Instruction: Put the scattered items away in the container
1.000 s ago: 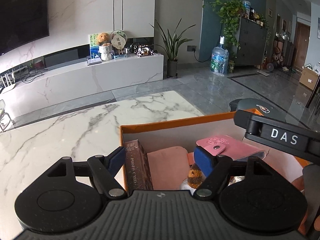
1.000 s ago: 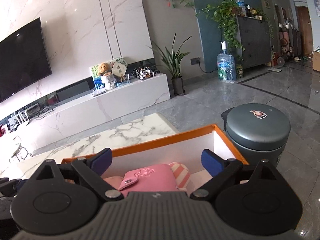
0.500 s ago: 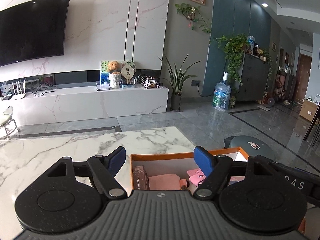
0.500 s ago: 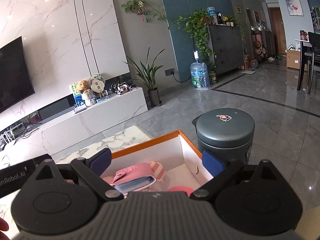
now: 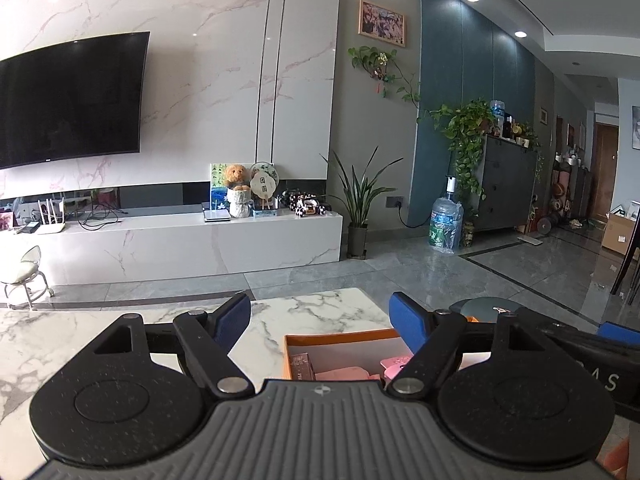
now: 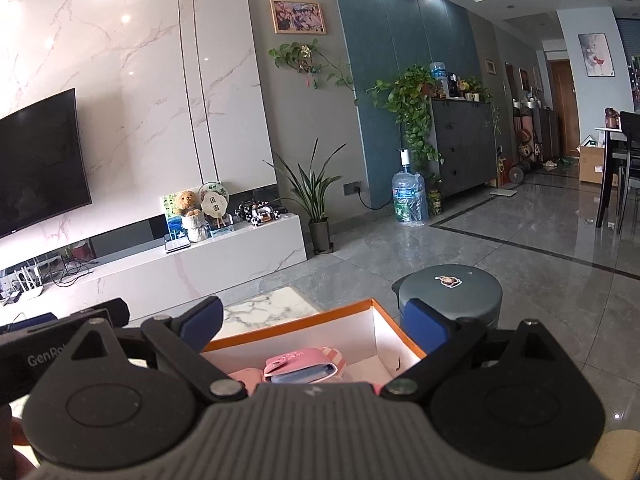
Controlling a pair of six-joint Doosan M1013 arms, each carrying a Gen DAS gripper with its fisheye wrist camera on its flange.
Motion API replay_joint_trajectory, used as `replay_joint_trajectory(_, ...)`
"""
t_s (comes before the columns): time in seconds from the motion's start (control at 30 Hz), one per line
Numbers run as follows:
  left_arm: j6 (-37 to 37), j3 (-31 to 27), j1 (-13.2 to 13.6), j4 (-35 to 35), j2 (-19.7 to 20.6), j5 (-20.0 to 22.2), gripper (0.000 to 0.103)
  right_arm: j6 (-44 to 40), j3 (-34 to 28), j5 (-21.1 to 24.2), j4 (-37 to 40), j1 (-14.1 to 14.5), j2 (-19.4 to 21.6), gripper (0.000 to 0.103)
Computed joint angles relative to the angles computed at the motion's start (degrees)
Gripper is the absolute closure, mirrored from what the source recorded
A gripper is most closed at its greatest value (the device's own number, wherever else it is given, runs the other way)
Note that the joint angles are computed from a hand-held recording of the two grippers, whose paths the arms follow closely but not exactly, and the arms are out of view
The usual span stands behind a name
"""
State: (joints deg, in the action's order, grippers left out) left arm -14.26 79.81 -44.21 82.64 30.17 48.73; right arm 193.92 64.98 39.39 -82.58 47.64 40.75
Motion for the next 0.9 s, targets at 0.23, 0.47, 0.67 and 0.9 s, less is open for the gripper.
replay_joint_trajectory(0.23,2.6,0.9,0.2,-6.0,-0.1,-2.1,0.013,-6.1,0.6,1.7,6.5,0.6,0.0,0.005)
replay_joint_trajectory(0.47,4.9,1.4,0.5,-10.4,0.4,-3.3,0.013,-10.0,-0.1,3.4,13.0,0.8,1.1,0.005)
replay_joint_trajectory(0.67,4.6,2.5,0.5,-11.6,0.4,-4.2,0.013,-9.7,-0.4,5.9,13.0,1.1,2.2,0.005)
replay_joint_trajectory(0.9,3.6,2.9,0.6,-11.7,0.7,-4.2,0.013,-10.2,-0.8,7.8,10.4,1.4,3.1,0.005)
